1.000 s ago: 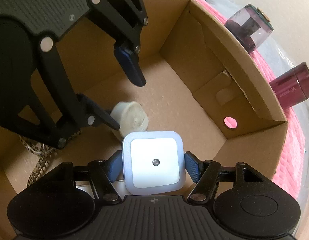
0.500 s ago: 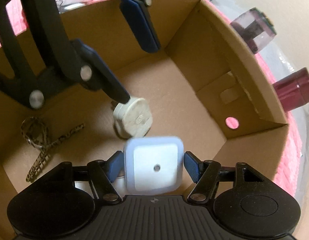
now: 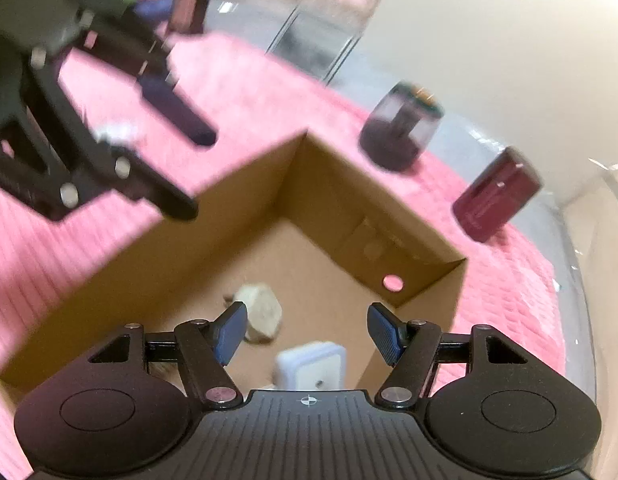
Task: Organize rigid objects
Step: 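Lift both tools out of the box back toward the bedspread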
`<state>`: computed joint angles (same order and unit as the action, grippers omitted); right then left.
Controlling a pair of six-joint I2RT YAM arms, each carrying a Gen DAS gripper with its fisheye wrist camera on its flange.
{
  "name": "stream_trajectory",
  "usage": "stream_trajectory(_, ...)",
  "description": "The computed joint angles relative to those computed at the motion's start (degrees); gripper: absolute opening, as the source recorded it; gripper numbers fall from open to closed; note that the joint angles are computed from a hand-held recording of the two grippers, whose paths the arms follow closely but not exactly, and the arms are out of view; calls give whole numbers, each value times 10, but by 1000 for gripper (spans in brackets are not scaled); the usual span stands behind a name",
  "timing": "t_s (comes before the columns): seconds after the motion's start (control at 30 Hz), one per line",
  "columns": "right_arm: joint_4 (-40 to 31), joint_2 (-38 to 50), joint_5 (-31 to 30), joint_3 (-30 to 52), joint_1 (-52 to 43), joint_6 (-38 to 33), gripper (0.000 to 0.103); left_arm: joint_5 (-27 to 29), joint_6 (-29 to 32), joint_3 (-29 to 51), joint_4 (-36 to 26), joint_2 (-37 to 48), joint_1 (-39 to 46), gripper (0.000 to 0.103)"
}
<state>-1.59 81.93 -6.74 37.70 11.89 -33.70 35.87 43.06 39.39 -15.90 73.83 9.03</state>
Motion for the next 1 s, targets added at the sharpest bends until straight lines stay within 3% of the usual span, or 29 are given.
stream_trajectory(0.2,-32,-204,15,-84,57,155,63,108,40,-20,-119,-109,136,41)
stream_trajectory(0.37,-69,-365,93,-142,168,301,63,194,166,-9,-279,-146,299,41)
stream_trajectory(0.53,-109,-465,262,-172,358,465,63,260,434,32,-509,-92,503,47)
stream_trajectory(0.67,-104,-482,389,-193,502,584,63,261,646,76,-661,9,658,50)
stream_trajectory(0.73,-94,-466,441,-198,564,634,63,252,708,94,-688,55,719,51)
stream_trajectory(0.8,-79,-431,494,-201,629,670,63,246,728,110,-684,91,761,51)
stream_trajectory(0.9,-51,-353,547,-195,702,715,63,242,719,132,-645,142,808,55)
stream_trajectory(1.0,-3,-286,560,-194,734,742,63,232,705,155,-612,195,847,56)
